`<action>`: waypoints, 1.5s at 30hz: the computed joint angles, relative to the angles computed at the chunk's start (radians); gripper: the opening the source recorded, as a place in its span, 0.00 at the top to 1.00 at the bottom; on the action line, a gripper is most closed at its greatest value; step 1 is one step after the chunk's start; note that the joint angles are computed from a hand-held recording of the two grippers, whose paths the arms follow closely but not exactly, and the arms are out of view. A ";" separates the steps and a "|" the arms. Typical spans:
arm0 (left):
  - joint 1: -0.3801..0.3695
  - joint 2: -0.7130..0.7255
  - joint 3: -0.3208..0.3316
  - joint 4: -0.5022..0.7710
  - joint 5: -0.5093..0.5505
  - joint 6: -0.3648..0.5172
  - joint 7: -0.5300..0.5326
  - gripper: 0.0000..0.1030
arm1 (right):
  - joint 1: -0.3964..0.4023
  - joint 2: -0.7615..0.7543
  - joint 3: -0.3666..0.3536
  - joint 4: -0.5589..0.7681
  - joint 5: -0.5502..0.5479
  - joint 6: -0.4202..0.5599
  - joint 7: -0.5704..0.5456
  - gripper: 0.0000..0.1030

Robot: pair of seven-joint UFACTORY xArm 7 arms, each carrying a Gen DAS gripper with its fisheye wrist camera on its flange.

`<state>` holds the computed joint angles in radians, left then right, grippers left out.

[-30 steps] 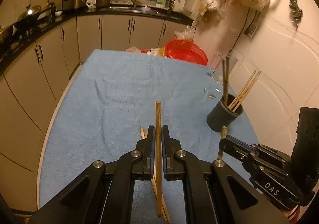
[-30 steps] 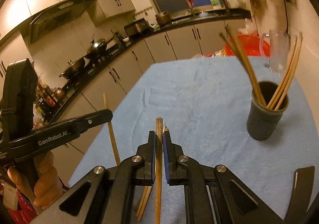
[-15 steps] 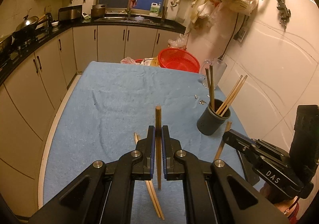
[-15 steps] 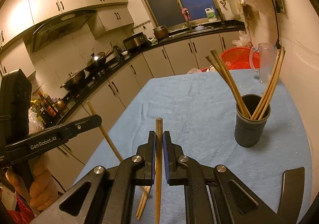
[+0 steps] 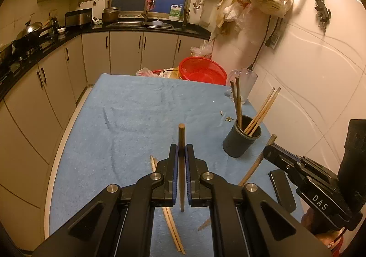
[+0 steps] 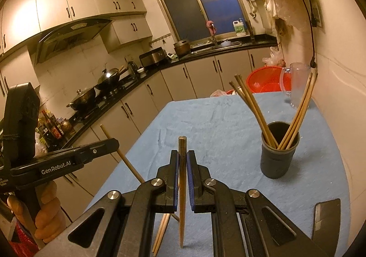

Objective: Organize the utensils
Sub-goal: 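Carry the left gripper's chopstick over the black cup while the right gripper carries its own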

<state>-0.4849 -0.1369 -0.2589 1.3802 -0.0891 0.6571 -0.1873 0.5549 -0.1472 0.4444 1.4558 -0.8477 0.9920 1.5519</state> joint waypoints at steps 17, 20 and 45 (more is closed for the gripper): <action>-0.013 0.022 -0.008 0.038 0.008 0.015 0.009 0.95 | -0.020 -0.046 0.023 -0.022 -0.016 0.035 0.025 0.93; -0.016 0.028 -0.010 0.047 0.015 0.017 0.005 0.95 | -0.032 -0.061 0.031 -0.030 -0.013 0.041 0.026 0.93; -0.122 0.240 -0.032 0.366 0.130 0.128 -0.040 0.95 | -0.229 -0.265 0.099 -0.076 0.102 0.081 -0.087 0.93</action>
